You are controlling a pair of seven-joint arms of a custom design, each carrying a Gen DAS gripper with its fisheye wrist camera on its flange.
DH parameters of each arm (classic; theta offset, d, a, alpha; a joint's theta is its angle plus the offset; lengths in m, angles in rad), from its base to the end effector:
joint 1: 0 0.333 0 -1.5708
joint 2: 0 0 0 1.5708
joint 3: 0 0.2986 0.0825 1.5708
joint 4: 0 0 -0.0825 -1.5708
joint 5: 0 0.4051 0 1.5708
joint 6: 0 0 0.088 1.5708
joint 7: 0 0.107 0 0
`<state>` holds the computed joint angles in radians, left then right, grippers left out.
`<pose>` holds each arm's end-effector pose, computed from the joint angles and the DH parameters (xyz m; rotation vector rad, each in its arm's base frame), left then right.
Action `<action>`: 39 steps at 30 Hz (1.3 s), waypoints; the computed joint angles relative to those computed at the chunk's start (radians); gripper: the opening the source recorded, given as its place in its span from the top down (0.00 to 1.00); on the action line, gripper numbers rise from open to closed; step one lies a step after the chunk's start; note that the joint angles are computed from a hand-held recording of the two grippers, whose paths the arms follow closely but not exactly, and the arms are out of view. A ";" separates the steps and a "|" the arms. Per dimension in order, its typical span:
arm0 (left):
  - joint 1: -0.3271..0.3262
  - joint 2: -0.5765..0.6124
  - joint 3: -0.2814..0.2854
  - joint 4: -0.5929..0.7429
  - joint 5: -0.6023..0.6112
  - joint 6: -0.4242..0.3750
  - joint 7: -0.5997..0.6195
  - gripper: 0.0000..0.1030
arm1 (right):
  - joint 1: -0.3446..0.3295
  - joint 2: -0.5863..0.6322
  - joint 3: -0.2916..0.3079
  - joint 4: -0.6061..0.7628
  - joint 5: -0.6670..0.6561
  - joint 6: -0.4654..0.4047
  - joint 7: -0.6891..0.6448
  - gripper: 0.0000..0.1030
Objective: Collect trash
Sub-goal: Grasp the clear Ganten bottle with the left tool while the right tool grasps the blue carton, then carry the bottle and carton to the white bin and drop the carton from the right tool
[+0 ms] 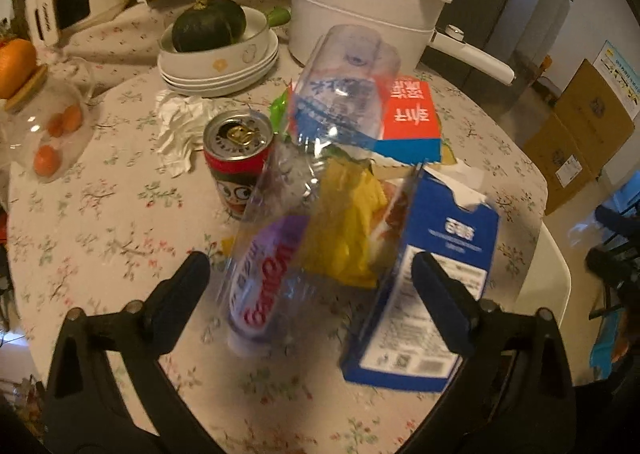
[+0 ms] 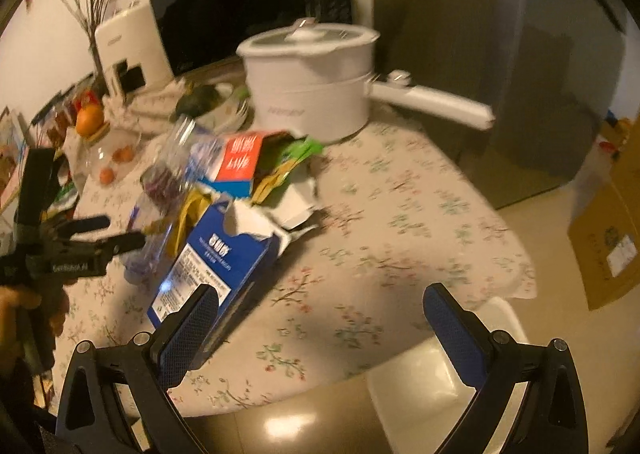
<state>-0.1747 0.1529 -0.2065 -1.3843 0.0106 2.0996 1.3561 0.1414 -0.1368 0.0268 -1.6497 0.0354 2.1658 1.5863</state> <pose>0.6169 -0.2337 0.6699 -1.8192 2.1315 -0.7325 0.5670 0.0990 0.7143 -1.9433 1.6822 -0.5243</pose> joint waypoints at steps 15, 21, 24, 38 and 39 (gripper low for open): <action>0.071 0.008 -0.008 -0.040 -0.260 -0.048 0.100 0.36 | -0.006 0.191 -0.028 0.090 0.423 -0.136 0.052 0.00; 0.069 -0.094 0.013 -0.141 -0.275 -0.009 0.091 0.37 | -0.017 0.214 -0.019 0.067 0.600 -0.110 0.097 0.06; 0.068 -0.143 0.025 -0.187 -0.297 0.014 0.079 0.38 | -0.013 0.203 -0.013 0.044 0.649 -0.081 0.105 0.12; 0.051 -0.207 0.055 -0.218 -0.385 0.033 0.075 0.39 | -0.009 0.164 -0.016 0.034 0.779 -0.056 0.040 0.76; 0.050 -0.210 0.055 -0.220 -0.389 0.038 0.073 0.39 | -0.009 0.159 -0.017 0.037 0.773 -0.055 0.032 0.76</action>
<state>-0.1250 -0.0574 -0.1516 -1.6039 -0.3788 2.1380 1.4293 0.1325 0.0223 0.0098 -1.6127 0.8085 2.1106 1.6185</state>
